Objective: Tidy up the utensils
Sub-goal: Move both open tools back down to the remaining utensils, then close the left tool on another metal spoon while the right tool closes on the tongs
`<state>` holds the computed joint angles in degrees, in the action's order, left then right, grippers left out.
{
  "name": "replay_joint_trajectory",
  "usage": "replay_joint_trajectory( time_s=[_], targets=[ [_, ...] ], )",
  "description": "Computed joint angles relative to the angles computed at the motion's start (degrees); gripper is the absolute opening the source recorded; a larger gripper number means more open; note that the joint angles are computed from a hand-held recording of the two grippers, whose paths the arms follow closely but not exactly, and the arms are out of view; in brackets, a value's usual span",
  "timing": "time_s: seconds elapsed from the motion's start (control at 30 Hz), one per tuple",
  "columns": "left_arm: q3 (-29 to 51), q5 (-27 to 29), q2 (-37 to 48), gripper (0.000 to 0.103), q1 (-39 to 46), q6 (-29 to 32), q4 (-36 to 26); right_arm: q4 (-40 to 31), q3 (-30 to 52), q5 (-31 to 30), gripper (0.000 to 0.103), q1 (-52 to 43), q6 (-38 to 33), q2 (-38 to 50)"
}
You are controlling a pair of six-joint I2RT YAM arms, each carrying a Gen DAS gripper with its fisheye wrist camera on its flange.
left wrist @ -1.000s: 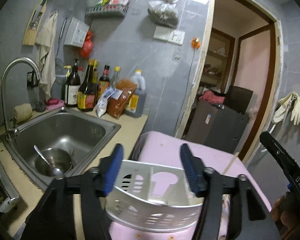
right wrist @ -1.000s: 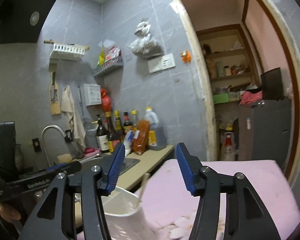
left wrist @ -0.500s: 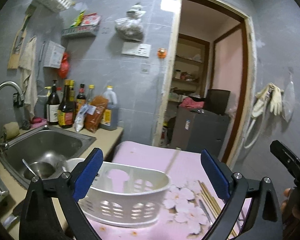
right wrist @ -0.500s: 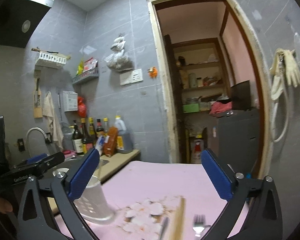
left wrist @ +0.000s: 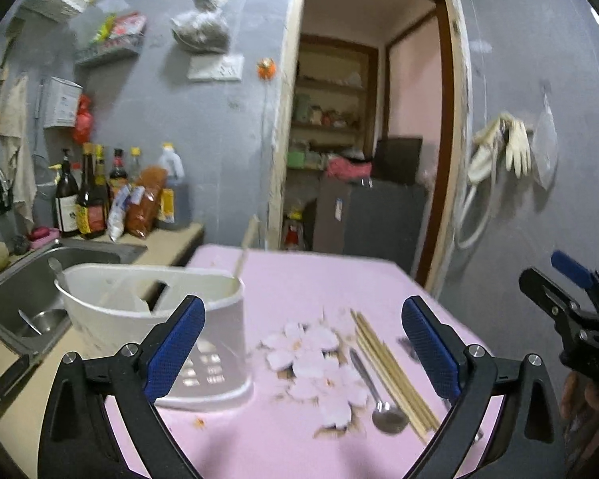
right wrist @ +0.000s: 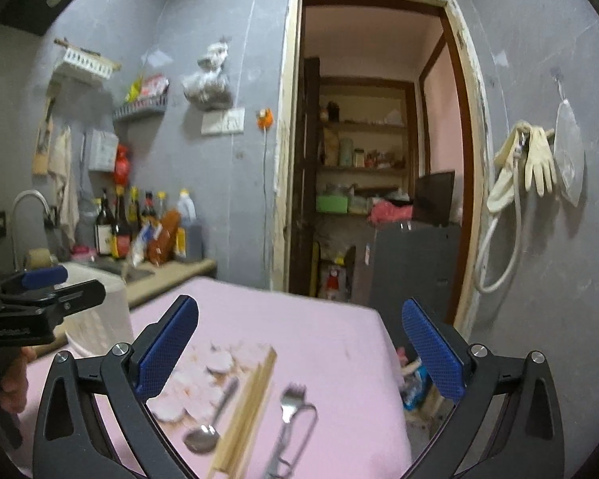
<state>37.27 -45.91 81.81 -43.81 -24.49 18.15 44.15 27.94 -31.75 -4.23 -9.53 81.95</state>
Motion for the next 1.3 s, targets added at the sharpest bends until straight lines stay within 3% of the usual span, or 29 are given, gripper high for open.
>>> replay_joint_trajectory(
  time_s=[0.3,0.53,0.73,0.9,1.03,1.3],
  targets=[
    [3.2,5.2,8.5,0.097,0.9,-4.3,-2.3,-10.4,6.7,2.1,0.095,-1.7,-3.8,8.9],
    [6.6,14.8,12.4,0.093,4.2,-4.0,-5.3,-21.0,12.2,3.0,0.071,-1.2,-7.5,13.6],
    [12.3,25.9,16.8,0.065,8.3,-1.3,-10.6,-30.3,17.3,3.2,0.057,-0.8,-10.7,16.2],
    [20.2,36.6,23.0,0.028,11.5,0.4,-18.3,-34.8,19.6,5.4,0.043,0.4,-12.3,17.5],
    [26.2,41.4,27.6,0.021,13.2,1.4,-23.5,-36.9,20.7,6.3,0.042,1.2,-13.4,18.3],
    [34.7,44.8,33.0,0.019,15.6,1.8,-30.5,-42.6,24.5,7.5,0.041,2.3,-15.4,21.0]
  ],
)
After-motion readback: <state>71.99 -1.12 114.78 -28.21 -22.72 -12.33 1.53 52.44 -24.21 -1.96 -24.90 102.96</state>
